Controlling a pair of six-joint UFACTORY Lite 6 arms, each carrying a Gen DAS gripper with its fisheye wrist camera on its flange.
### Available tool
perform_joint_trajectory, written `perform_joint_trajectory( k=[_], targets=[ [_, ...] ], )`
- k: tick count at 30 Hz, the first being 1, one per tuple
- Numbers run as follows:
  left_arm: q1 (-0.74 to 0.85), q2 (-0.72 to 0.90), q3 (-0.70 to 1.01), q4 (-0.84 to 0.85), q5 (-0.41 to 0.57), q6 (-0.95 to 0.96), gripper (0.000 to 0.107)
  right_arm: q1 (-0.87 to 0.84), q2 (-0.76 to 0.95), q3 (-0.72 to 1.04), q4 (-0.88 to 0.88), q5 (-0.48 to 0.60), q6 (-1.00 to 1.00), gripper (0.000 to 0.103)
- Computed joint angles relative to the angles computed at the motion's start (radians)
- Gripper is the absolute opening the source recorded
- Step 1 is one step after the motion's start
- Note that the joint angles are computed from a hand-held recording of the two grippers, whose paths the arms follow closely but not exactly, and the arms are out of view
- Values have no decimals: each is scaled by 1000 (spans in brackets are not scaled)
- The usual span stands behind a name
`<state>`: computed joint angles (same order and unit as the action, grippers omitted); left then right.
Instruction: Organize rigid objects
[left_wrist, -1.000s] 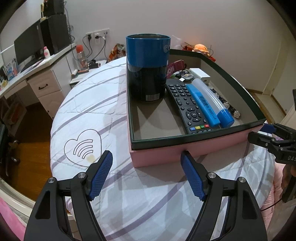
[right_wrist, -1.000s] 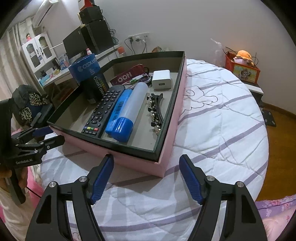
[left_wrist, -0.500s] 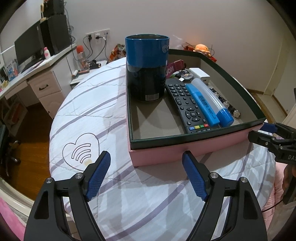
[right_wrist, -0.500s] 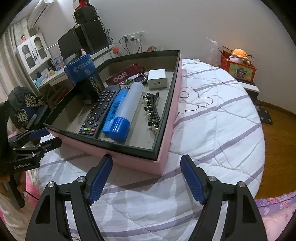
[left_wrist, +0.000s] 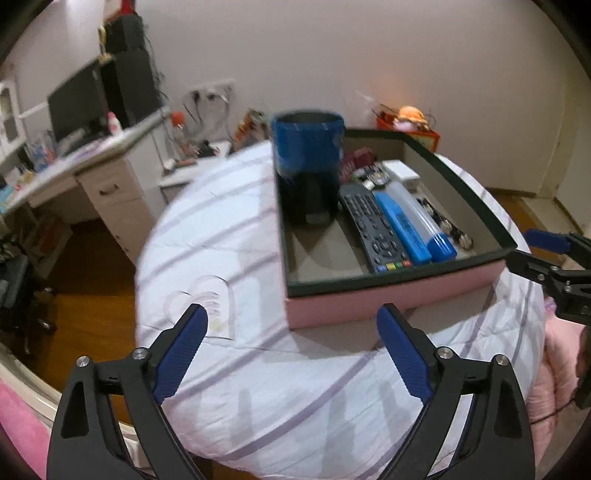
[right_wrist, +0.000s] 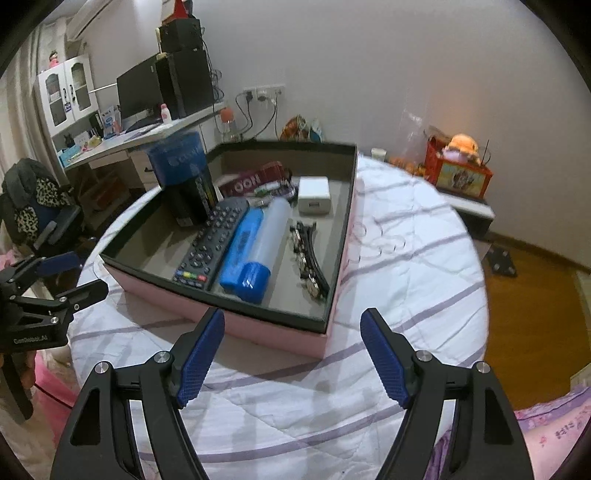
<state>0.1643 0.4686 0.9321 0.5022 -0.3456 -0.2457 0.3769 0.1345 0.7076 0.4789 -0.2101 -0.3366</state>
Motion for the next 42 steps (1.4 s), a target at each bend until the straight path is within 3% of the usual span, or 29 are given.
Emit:
perform_joint_trajectory(
  k=[8, 10, 11, 12, 28, 36, 42],
  targets=[
    [34, -165, -100, -4, -39, -26, 102, 127, -114, -14, 451, -83, -419, 85],
    [30, -183, -109, -32, -31, -4, 102, 158, -133, -19, 497, -124, -455, 92],
    [27, -192, -115, -56, -26, 15, 102, 172, -141, -21, 524, -139, -477, 103],
    [26, -197, -119, -74, -25, 31, 102, 190, -151, -23, 549, -163, -500, 103],
    [29, -277, -179, -119, -51, 12, 103, 278, -155, 2, 675, -218, -604, 103],
    [58, -340, -239, -109, -120, -23, 103, 320, -174, -3, 719, -246, -632, 103],
    [57, -400, -292, -192, -157, 47, 103, 347, -191, -7, 735, -271, -639, 103]
  ],
)
